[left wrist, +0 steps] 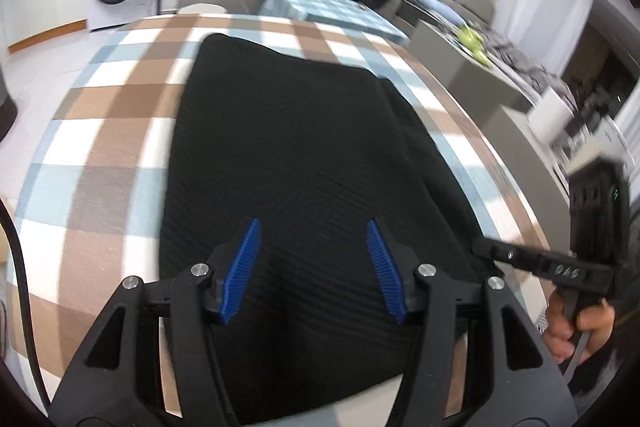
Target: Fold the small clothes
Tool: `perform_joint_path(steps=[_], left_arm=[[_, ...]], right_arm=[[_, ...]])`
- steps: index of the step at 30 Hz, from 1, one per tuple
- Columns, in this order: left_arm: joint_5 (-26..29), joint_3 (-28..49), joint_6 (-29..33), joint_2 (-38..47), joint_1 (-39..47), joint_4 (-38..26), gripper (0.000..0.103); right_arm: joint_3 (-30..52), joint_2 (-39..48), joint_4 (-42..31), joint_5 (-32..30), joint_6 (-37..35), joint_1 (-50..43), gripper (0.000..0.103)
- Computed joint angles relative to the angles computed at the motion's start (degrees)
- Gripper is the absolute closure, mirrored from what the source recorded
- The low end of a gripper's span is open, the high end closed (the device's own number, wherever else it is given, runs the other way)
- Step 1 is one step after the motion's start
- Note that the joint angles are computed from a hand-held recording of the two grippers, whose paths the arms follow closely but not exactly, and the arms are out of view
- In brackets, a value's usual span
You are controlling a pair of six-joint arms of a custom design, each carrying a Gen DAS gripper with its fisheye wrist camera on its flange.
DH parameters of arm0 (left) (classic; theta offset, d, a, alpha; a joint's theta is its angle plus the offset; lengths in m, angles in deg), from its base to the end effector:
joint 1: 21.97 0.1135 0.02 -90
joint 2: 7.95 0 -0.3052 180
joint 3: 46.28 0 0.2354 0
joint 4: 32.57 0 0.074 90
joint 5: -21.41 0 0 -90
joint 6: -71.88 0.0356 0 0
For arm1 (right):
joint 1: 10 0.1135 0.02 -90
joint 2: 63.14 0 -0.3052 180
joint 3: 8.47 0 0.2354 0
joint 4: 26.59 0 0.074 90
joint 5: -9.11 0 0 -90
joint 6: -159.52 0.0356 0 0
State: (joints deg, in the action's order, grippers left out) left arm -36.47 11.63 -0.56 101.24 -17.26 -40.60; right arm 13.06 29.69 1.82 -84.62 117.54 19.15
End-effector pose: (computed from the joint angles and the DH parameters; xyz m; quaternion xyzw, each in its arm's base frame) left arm 0.3212 0.0075 0.1285 0.1765 0.9127 -0.2126 0.3010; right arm 0.1655 0.0950 0.1208 0.1374 0.9059 0.2724 0.2936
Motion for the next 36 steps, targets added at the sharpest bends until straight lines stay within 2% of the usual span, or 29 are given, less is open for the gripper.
perform_joint_path(steps=[2,4,7,9,10,11,15,16,17,19,20,23,25,27,28,30,33,35,36], left_arm=[[1.0,-1.5,0.9,-0.9,-1.6,-0.9,0.049],[0.7,-3.3,1.3,-1.6,-3.8,-0.5,0.049],[0.0,-5.2,1.7,-2.2,-6.6,-0.5,0.049],[-0.2,-6.1,2.5,-2.3,-8.3,-1.0,0.049],[-0.8,-6.9,2.7,-2.7,-9.1,-0.6,0.049],[-1.0,-7.7,2.8,-3.1,-9.8,0.0,0.049],[-1.8,-9.3,3.1,-3.5,-11.1,1.1,0.048],[-2.0,-9.3,3.0,-3.6,-11.2,0.9,0.049],[-2.1,-9.3,2.9,-3.7,-11.2,0.7,0.048],[-2.1,-8.8,2.6,-3.9,-10.8,0.4,0.048],[-2.0,-8.8,2.4,-4.4,-10.4,0.3,0.048],[-0.8,-7.3,2.8,-4.9,-9.3,-2.0,0.048],[-0.6,-6.9,3.0,-5.0,-9.5,-2.2,0.048],[-0.7,-6.6,3.3,-4.5,-10.5,-2.1,0.048],[-1.0,-6.6,3.3,-4.2,-11.1,-1.9,0.048],[-1.2,-7.1,3.4,-3.2,-12.7,-1.2,0.048],[-2.5,-9.0,3.9,-2.9,-14.4,1.5,0.046],[-2.0,-9.7,5.4,-3.2,-14.4,1.6,0.044],[-1.7,-9.9,5.8,-3.0,-14.4,1.5,0.044]], right_arm=[[-0.8,-2.6,-0.2,0.9,0.1,1.5,0.08],[-1.2,-6.6,-3.3,3.4,0.6,4.5,0.076],[-0.9,-8.9,-5.3,3.9,-1.0,5.8,0.076],[-0.5,-8.1,-4.7,2.8,-1.5,6.6,0.07],[0.0,-5.8,-3.4,1.3,-2.2,6.6,0.061],[0.7,-5.2,-4.5,1.6,-2.1,7.6,0.058],[2.6,-0.6,-3.8,6.2,-3.5,9.7,0.059],[3.1,1.2,-3.4,6.1,-4.1,9.3,0.063],[3.5,1.6,-4.0,6.7,-3.9,9.7,0.076],[4.4,3.1,-4.7,6.7,-5.6,8.7,0.091],[3.1,1.2,-2.8,6.6,-6.3,8.8,0.093],[0.0,-3.6,1.0,3.2,-6.7,7.7,0.094],[-0.8,-0.5,3.3,0.3,-5.6,5.4,0.094],[1.1,6.2,1.5,0.1,-4.6,4.2,0.094],[0.7,8.3,4.0,-0.8,-4.4,3.7,0.094],[1.3,7.1,2.4,-0.4,-4.9,3.6,0.093],[1.0,3.7,1.7,0.1,-5.7,2.2,0.085],[1.3,3.0,2.0,1.8,-5.8,0.7,0.07],[2.3,3.6,2.2,1.7,-6.1,-0.8,0.07]])
